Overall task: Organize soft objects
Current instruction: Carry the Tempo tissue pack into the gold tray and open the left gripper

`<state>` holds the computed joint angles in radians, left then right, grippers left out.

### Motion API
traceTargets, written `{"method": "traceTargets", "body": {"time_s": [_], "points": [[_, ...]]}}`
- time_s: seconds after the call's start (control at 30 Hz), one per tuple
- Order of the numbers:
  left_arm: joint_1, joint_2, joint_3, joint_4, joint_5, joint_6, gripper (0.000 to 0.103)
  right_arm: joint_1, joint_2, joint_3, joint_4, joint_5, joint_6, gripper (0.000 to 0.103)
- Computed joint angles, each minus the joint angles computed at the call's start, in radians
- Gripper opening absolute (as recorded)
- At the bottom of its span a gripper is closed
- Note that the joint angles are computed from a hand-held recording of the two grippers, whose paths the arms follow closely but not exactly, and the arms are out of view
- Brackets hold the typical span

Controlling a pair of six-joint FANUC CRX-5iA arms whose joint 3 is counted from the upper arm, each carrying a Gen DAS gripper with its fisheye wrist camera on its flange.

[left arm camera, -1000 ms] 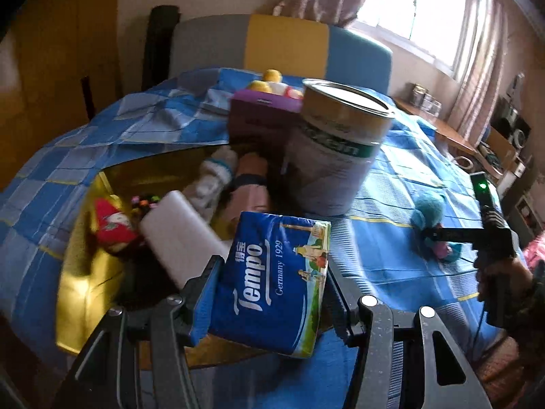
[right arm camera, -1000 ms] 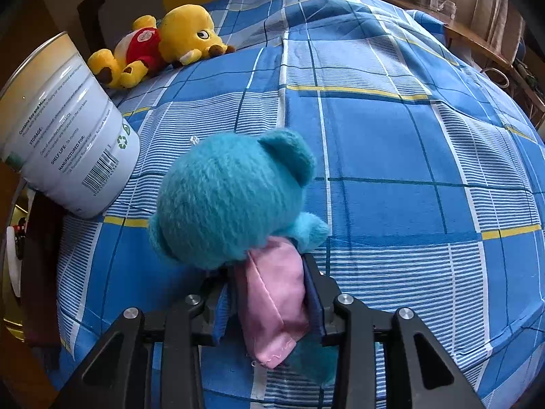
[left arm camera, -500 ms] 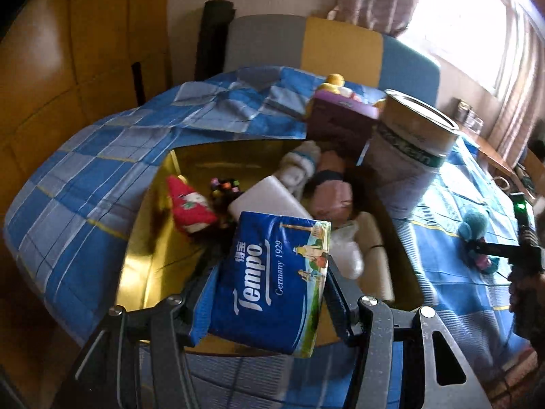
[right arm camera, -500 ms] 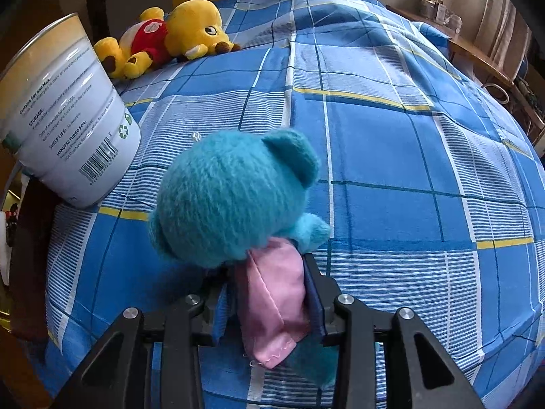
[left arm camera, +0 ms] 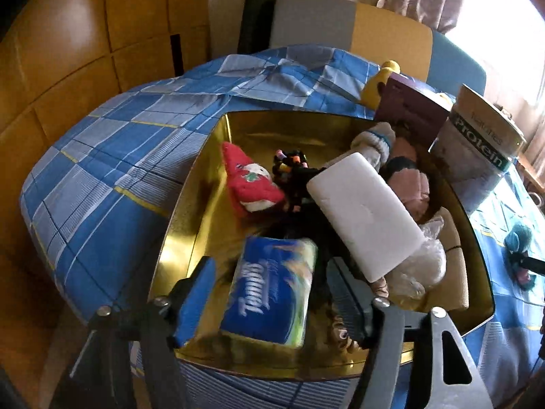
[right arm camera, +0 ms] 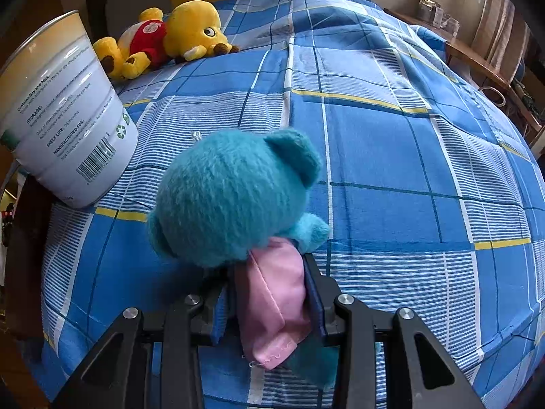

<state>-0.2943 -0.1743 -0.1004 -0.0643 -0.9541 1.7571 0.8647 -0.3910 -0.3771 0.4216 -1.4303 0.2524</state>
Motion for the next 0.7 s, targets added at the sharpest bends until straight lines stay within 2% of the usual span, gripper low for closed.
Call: {"method": "traceTargets", "body": {"time_s": [0.4,0.5,0.7], "points": [[0.01,-0.052,-0.023,0.056,0.041,-0.052,0.072,0.004,0.015,0.009,0.009,-0.014,-0.021,0.038],[0.006,-0.069,-0.028,0.064,0.059,-0.075,0.075,-0.018,0.032,0.033,-0.007,-0.023,-0.018,0.037],[0.009,-0.095,-0.045,0.104,0.086,-0.147,0.075,-0.085,0.058,0.079,-0.034,-0.025,-0.026,0.036]]}}
